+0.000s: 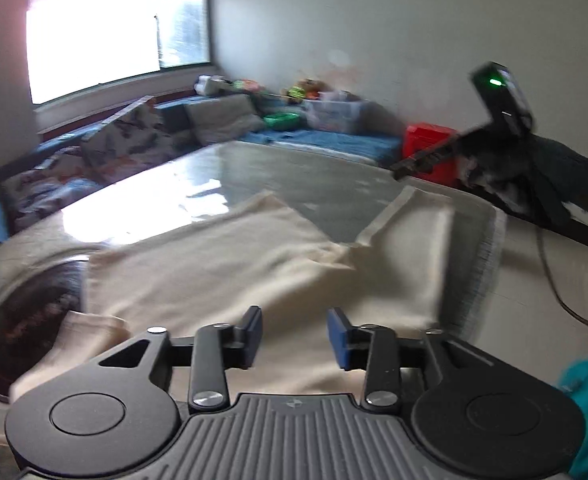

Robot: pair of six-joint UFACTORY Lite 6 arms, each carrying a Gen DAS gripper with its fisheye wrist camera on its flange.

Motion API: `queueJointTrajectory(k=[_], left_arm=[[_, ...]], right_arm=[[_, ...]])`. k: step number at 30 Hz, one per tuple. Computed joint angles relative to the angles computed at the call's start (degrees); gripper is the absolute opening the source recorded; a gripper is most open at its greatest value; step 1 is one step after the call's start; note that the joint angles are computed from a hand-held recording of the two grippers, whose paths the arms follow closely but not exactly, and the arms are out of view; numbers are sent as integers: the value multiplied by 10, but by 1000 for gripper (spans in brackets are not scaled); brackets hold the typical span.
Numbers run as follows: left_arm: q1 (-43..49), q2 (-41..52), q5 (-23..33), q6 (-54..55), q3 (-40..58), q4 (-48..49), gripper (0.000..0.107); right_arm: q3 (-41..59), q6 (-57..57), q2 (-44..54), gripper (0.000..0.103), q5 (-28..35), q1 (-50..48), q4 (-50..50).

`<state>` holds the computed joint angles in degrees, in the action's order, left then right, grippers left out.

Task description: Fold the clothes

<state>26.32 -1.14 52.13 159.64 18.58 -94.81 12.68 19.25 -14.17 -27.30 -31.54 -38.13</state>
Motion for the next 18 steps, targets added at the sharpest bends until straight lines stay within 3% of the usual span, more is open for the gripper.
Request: queueJointTrajectory(k=[7, 18], left_arm=[[-112, 130, -135, 8, 164, -263, 49], [-187, 342, -281, 25, 439, -425, 49]], right_arm=[[152, 6, 183, 35, 9, 163, 72], [366, 73, 383, 26, 68, 231, 38]])
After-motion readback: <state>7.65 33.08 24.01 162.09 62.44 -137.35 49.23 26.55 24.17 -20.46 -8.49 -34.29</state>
